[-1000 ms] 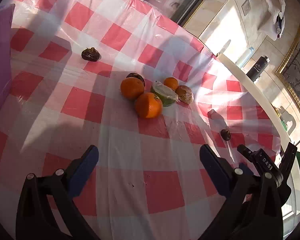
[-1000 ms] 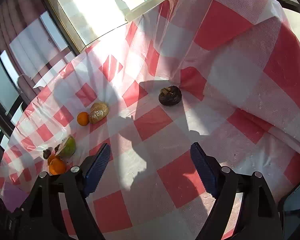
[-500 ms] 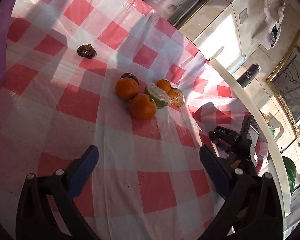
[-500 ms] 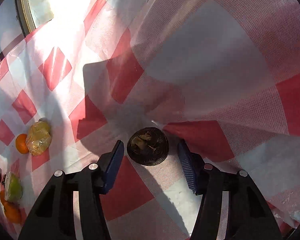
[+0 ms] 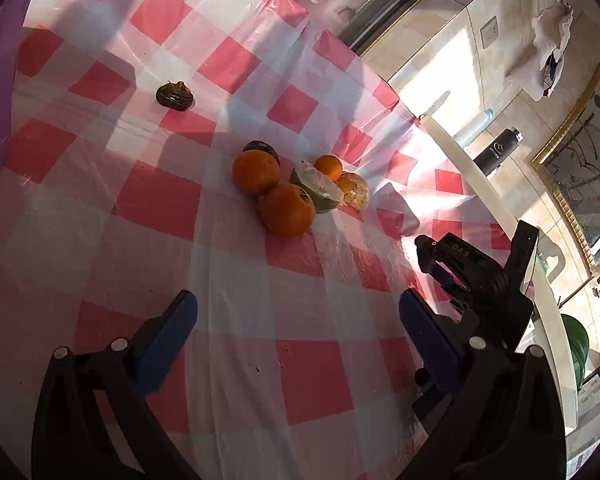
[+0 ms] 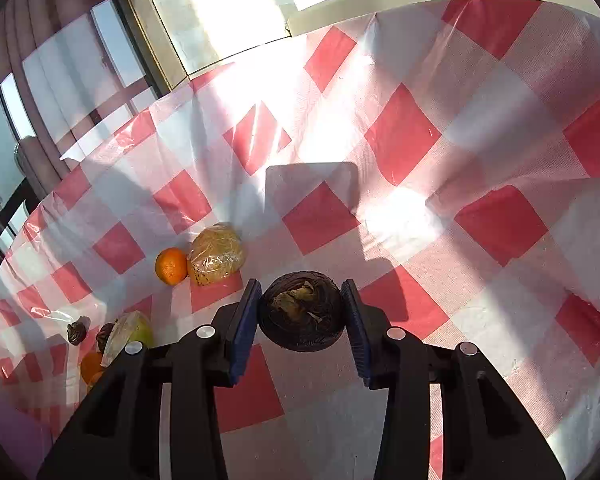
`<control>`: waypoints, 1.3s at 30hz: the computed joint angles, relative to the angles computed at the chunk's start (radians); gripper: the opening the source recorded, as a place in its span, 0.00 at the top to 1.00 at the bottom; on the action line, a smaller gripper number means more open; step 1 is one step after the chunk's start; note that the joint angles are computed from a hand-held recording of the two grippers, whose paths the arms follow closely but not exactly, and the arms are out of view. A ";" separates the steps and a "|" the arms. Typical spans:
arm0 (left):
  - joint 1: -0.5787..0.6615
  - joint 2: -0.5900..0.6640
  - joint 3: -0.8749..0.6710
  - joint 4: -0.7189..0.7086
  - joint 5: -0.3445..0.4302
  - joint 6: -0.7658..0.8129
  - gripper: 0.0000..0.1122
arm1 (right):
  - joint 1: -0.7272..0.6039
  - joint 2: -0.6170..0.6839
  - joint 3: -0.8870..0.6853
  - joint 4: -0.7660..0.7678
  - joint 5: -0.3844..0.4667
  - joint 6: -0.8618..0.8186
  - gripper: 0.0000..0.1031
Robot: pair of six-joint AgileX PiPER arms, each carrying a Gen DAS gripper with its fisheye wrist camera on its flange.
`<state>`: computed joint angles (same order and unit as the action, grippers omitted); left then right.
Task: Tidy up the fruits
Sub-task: 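Grasp an orange with the left tool while the right tool holds the mangosteen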
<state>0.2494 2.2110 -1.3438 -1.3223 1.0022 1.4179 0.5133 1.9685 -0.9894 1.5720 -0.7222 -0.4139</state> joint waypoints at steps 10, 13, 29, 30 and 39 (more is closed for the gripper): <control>-0.056 -0.046 0.027 0.028 -0.139 -0.004 0.10 | -0.057 -0.007 0.120 -0.384 -0.011 0.498 0.60; -0.156 -0.057 -0.013 0.099 -0.311 -0.035 0.10 | -0.061 0.001 0.102 -0.387 -0.001 0.490 0.60; -0.334 0.062 -0.246 0.436 -0.544 -0.324 0.60 | -0.071 0.004 0.116 -0.450 0.008 0.535 0.60; -0.296 0.040 -0.211 0.336 -0.492 -0.237 0.60 | -0.070 0.005 0.116 -0.452 0.006 0.535 0.60; 0.023 -0.133 0.101 -0.171 -0.191 0.288 0.60 | -0.070 0.006 0.109 -0.444 0.010 0.520 0.60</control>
